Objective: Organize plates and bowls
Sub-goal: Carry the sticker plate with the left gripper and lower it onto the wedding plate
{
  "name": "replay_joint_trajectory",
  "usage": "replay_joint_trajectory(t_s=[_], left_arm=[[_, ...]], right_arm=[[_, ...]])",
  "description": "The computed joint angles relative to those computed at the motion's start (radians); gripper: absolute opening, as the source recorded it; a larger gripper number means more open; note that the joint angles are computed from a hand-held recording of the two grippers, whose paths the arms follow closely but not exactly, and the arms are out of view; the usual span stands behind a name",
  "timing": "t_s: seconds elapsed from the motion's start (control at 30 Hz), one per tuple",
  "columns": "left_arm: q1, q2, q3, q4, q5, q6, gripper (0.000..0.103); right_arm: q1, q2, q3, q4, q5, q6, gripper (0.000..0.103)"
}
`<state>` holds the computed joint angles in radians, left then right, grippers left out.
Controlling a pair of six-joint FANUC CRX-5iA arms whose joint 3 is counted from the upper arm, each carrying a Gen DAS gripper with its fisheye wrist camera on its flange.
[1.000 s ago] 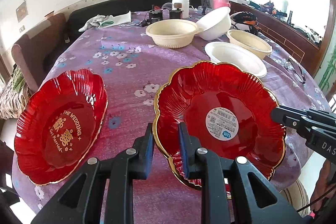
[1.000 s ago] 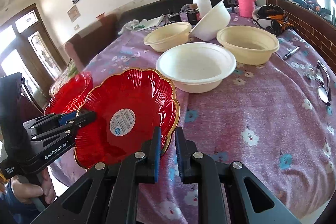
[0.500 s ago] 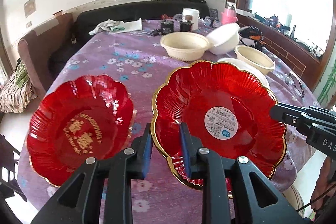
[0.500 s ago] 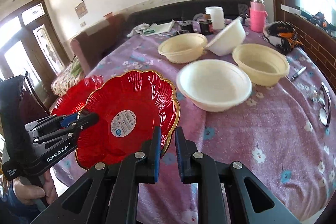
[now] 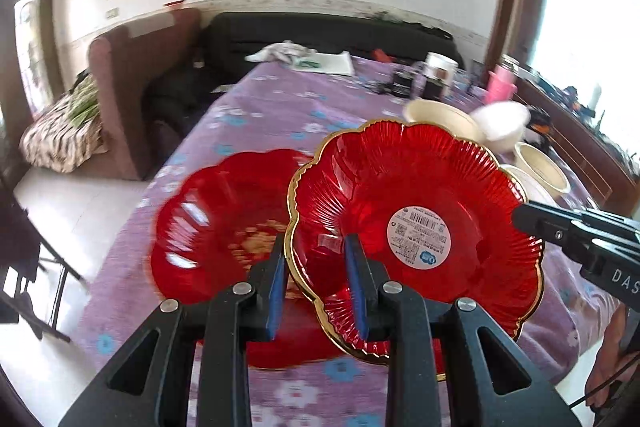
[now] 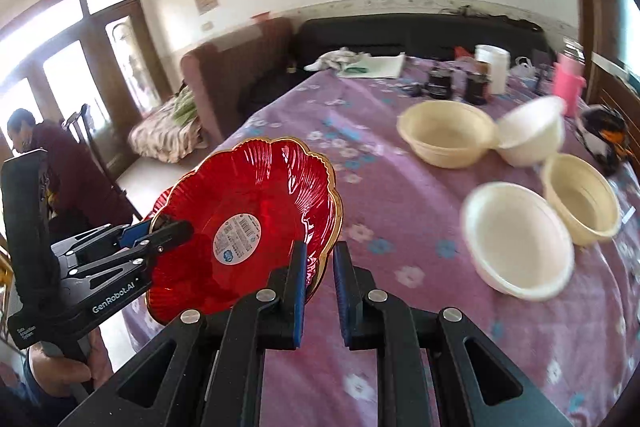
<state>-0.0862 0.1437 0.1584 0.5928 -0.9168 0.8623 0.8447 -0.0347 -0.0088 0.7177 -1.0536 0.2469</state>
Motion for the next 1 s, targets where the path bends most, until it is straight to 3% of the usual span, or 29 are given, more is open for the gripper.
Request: replay_joint_trajectory(t_s=[0.3,0.5,0.73,1.0], left_arm=[[0.067,0.070,0.071,-0.042,-0.022,0.090,0.025],[0.079,0.125,0.131,-0.089,-0.065,0.135,0.025],[0.078,0.157,0.170,-0.102,-0.085,0.146,0.026],[0.079,0.182,0.218,-0.091,-0.143,0.143,0.045]], right_arm=[[-0.059,0.180,0.204,-0.161,0.027,0.184,0.015],[-0.097,0.274,0.318,-0.269,-0.008,0.279,0.015],[-0.119,0.331,0.398,-0.314,-0.054,0.330,0.015],[-0.135,0.373,0.467,-0.365,-0.095,0.375,0.017]])
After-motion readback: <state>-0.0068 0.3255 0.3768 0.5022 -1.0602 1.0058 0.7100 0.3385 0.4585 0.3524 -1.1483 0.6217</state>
